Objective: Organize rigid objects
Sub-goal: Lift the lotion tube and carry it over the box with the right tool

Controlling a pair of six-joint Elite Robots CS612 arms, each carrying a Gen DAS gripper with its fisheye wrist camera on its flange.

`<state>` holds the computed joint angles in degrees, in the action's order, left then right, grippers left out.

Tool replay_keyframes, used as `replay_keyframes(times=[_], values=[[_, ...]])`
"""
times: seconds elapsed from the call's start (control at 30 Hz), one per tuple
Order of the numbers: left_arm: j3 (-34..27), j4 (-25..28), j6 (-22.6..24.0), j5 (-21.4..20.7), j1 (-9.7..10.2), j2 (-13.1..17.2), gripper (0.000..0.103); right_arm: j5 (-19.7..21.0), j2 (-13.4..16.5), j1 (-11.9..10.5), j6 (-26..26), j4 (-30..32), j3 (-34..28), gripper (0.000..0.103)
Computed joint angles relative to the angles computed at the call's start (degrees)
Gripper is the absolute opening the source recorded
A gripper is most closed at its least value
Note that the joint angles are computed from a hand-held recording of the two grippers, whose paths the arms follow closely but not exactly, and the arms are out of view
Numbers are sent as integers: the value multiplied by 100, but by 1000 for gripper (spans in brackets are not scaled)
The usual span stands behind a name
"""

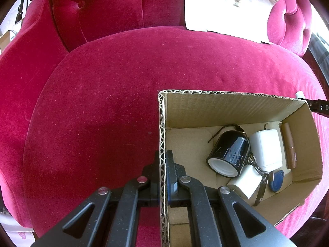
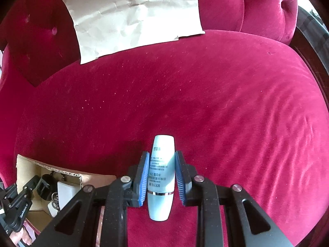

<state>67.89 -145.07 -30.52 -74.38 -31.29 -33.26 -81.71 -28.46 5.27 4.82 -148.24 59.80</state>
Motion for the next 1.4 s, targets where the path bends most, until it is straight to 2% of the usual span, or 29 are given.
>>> replay_keyframes(times=[0.53, 1.1, 1.4], values=[[28, -32, -55, 14, -2, -12, 3, -229, -512, 17, -225, -303, 609, 25], [60, -52, -108, 1, 5, -33, 3, -396, -902, 87, -370, -459, 979, 25], [55, -41, -127, -1, 5, -34, 3, -200, -984, 156, -495, -638, 1045, 25]])
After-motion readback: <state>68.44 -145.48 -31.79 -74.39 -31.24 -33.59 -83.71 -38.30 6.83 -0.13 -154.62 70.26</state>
